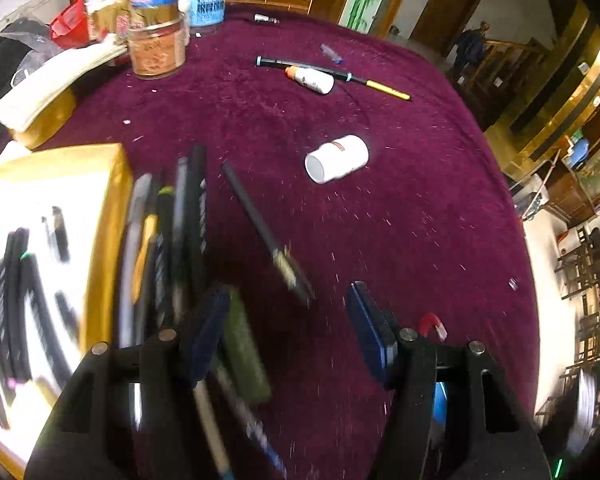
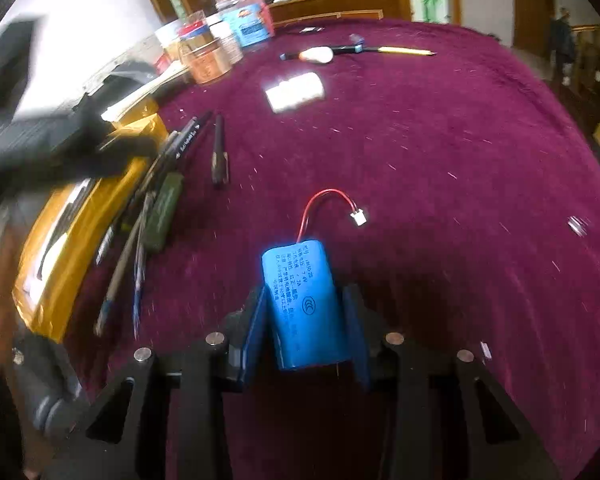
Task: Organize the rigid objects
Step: 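Grasp the blue battery pack with the right gripper while the left grasps a black marker, then carry battery pack and black marker into the white tray and open both grippers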
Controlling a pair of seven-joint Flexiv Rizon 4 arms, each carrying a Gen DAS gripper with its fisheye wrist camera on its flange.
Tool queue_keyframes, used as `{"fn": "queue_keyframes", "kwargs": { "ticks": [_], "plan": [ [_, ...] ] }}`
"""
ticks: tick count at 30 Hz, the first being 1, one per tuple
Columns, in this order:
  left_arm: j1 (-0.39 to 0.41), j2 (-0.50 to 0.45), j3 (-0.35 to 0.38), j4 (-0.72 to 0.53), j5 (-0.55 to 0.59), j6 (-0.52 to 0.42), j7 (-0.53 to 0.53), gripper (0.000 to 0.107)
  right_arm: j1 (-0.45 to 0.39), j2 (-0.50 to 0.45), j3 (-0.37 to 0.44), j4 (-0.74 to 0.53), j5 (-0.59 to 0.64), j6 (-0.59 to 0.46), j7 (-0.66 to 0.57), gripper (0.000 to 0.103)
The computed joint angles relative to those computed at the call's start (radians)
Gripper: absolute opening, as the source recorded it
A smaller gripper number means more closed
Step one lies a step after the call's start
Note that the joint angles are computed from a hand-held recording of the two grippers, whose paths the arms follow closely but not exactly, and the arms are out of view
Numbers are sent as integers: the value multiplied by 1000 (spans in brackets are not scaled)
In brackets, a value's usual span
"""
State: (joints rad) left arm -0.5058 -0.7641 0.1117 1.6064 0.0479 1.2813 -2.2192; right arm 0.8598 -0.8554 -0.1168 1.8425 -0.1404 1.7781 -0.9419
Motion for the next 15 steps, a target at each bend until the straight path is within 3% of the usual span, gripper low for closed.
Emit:
{"fn": "queue_keyframes", "kwargs": {
  "ticks": [4,5,7,9,11,12,15],
  "plan": [
    [28,-97,-2,-151,-36,-157,8,47,98,-15,-97,10,53,23,22,35],
    [33,-115,-3,-177,-34,-179,7,36,112,-18,-109,12,62,24,25,35],
    [2,-139,46,-224,10,-203,-34,31,149,-26,-149,9,76,19,27,35],
    [-23,-152,78,-265,56,-264,-65,16,167,-29,-167,7,81,12,29,35],
    [-38,-148,86,-269,104,-280,-87,12,178,-29,-175,19,89,23,30,35],
    [-36,-136,72,-252,118,-279,-82,8,175,-28,-172,18,90,24,28,35],
    [-23,-81,3,-154,132,-233,-46,8,177,-33,-171,22,103,40,25,35]
  ]
}}
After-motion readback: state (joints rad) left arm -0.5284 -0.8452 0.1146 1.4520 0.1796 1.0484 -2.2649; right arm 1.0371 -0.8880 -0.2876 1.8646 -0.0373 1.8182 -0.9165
